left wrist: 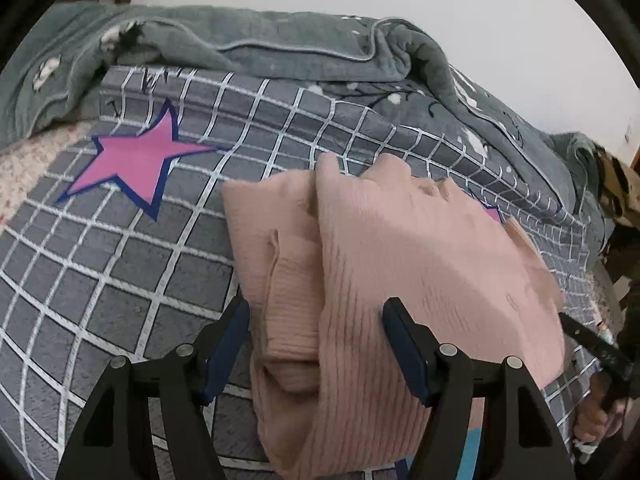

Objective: Fold small clothes

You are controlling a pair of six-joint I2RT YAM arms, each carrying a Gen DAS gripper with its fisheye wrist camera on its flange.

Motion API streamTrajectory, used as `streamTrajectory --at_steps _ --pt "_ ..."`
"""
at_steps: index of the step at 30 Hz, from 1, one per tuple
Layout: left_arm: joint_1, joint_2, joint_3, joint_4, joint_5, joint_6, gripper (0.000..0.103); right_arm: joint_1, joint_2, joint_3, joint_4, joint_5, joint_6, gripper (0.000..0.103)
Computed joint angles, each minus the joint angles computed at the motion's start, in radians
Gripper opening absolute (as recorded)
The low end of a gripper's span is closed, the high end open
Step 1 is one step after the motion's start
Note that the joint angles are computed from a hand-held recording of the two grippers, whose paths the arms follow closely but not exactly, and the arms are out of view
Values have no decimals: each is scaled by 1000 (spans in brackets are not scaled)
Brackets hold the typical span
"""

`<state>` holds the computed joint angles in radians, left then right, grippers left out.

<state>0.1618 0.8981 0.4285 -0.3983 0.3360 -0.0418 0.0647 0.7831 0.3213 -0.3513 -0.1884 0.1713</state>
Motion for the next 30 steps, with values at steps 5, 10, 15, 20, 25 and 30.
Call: streamTrajectory --at_steps 5,10,15,20,25,30 --pt "51 41 5 11 56 -15 67 -88 46 11 24 -66 18 53" --pt "58 128 19 56 72 -54 71 -71 137 45 73 -49 36 58" --pt "16 188 29 124 29 -122 71 -41 243 67 130 -17 56 63" --pt "-67 225 35 178 -78 -170 71 -9 331 85 161 23 59 63" --pt "-85 241 40 197 -104 -188 63 -44 397 100 211 -20 64 63" --pt "-78 240 31 224 -73 -204 30 -24 379 82 230 -27 67 38"
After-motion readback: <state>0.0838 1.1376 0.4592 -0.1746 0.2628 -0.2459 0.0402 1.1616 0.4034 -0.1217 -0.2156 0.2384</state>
